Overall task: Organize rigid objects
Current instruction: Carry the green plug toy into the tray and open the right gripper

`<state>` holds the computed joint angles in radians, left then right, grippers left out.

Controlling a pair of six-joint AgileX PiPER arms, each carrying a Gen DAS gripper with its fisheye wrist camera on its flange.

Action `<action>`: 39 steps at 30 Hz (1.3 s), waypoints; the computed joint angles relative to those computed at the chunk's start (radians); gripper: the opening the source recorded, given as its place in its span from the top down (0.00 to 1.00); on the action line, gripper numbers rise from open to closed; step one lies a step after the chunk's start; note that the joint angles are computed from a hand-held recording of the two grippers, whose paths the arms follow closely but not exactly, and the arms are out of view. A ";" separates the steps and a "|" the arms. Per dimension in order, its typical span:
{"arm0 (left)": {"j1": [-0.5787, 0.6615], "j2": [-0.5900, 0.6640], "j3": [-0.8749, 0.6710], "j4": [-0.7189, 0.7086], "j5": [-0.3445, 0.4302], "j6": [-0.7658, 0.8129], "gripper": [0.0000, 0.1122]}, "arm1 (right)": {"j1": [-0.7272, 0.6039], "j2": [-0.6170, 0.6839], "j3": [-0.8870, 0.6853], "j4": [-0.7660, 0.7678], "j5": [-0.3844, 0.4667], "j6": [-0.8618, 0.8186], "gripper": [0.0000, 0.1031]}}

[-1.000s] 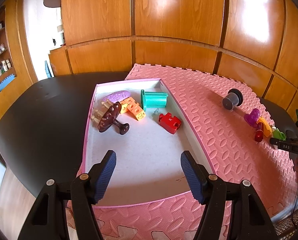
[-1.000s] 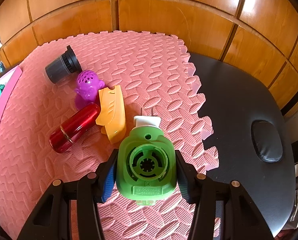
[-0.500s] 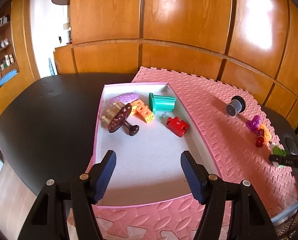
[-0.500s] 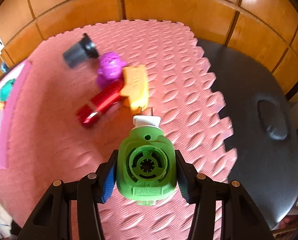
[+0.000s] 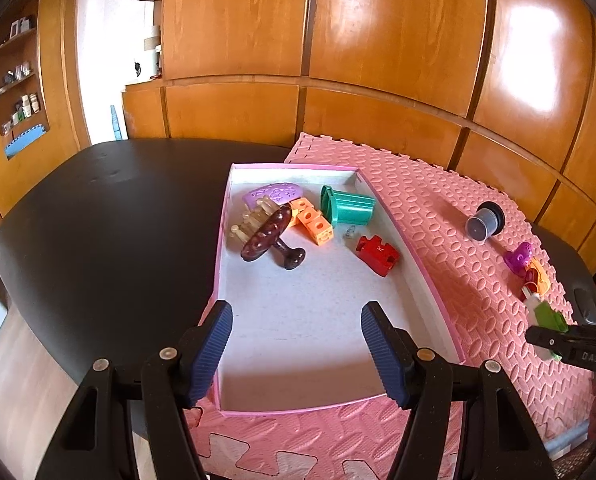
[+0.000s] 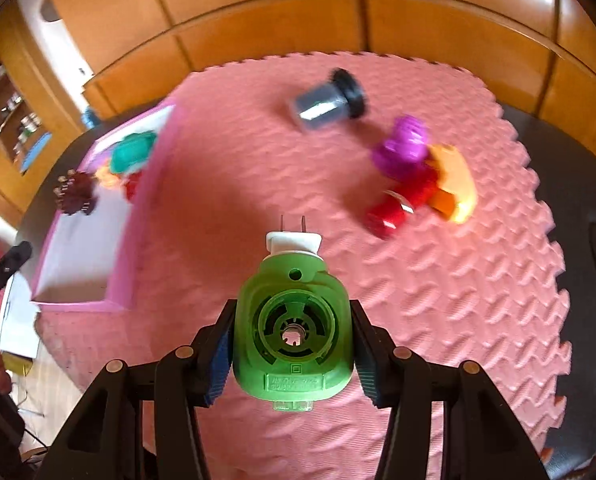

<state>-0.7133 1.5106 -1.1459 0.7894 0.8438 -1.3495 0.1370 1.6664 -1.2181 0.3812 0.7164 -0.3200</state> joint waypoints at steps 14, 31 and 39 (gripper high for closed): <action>0.032 -0.030 0.045 0.001 -0.007 -0.019 0.40 | 0.270 0.185 -0.342 -0.046 0.028 0.058 0.49; 0.106 -0.052 0.096 -0.022 -0.033 -0.026 0.40 | 0.478 0.679 -1.050 -0.348 0.272 0.240 0.49; 0.109 -0.055 0.097 -0.016 -0.030 -0.035 0.40 | 0.447 0.631 -0.962 -0.243 0.234 0.213 0.49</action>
<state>-0.6041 1.4559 -1.0493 0.7730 0.8141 -1.3844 0.5843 2.2976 -2.1801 0.1379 0.9500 -0.1071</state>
